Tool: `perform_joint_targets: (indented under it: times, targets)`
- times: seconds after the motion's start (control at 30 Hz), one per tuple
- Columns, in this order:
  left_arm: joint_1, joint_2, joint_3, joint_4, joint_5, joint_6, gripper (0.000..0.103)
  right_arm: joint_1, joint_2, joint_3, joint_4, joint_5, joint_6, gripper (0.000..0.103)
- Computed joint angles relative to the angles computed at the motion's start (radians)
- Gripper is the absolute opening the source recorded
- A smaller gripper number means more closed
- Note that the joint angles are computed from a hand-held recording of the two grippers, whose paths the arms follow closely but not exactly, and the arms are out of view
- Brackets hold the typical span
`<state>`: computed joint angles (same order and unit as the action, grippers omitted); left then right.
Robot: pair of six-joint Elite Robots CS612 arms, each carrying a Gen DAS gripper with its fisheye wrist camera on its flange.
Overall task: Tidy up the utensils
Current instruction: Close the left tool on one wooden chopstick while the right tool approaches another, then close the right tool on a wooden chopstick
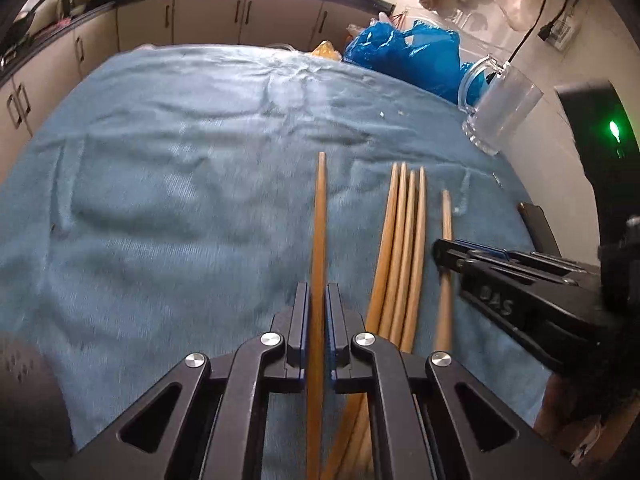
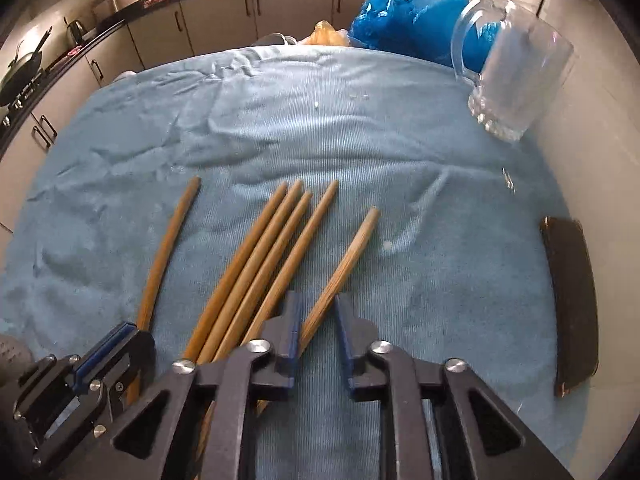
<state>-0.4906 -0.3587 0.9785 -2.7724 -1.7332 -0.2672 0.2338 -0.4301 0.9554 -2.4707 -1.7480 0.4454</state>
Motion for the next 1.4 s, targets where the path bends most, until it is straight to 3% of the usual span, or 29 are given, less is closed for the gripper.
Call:
perform_joint_targets:
  times: [0.07, 0.27, 0.37, 0.5, 0.6, 0.63, 0.87, 1.1, 1.17, 1.4]
  targets:
    - [0.008, -0.024, 0.049, -0.004, -0.042, -0.031, 0.007, 0.000, -0.040, 0.077, -0.039, 0.011, -0.011, 0.008]
    - [0.018, -0.120, 0.256, -0.088, -0.101, -0.061, 0.007, 0.000, -0.164, 0.337, -0.187, 0.065, -0.036, 0.008]
    - [0.013, -0.171, 0.363, -0.122, -0.100, -0.041, 0.007, 0.003, -0.237, 0.488, -0.274, 0.100, -0.048, 0.008]
    - [0.007, -0.217, 0.455, -0.145, -0.102, 0.005, 0.007, 0.013, -0.286, 0.599, -0.336, 0.099, -0.094, 0.013]
    - [0.008, -0.219, 0.449, -0.130, -0.094, -0.002, 0.007, 0.009, -0.290, 0.623, -0.389, 0.131, -0.110, 0.039]
    - [0.009, -0.218, 0.443, -0.122, -0.087, -0.014, 0.007, 0.003, -0.290, 0.626, -0.398, 0.152, -0.105, 0.042]
    - [0.001, -0.180, 0.336, -0.054, -0.028, -0.017, 0.007, 0.000, -0.253, 0.556, -0.345, 0.133, -0.116, 0.042]
    - [-0.004, -0.129, 0.222, 0.024, 0.021, -0.010, 0.007, 0.007, -0.219, 0.481, -0.268, 0.097, -0.120, 0.031]
    - [-0.001, -0.122, 0.207, 0.029, 0.013, -0.027, 0.007, 0.011, -0.179, 0.410, -0.229, 0.101, -0.119, 0.030]
    - [0.014, -0.104, 0.168, 0.056, -0.055, -0.089, 0.007, -0.001, -0.156, 0.337, -0.128, 0.132, -0.112, 0.031]
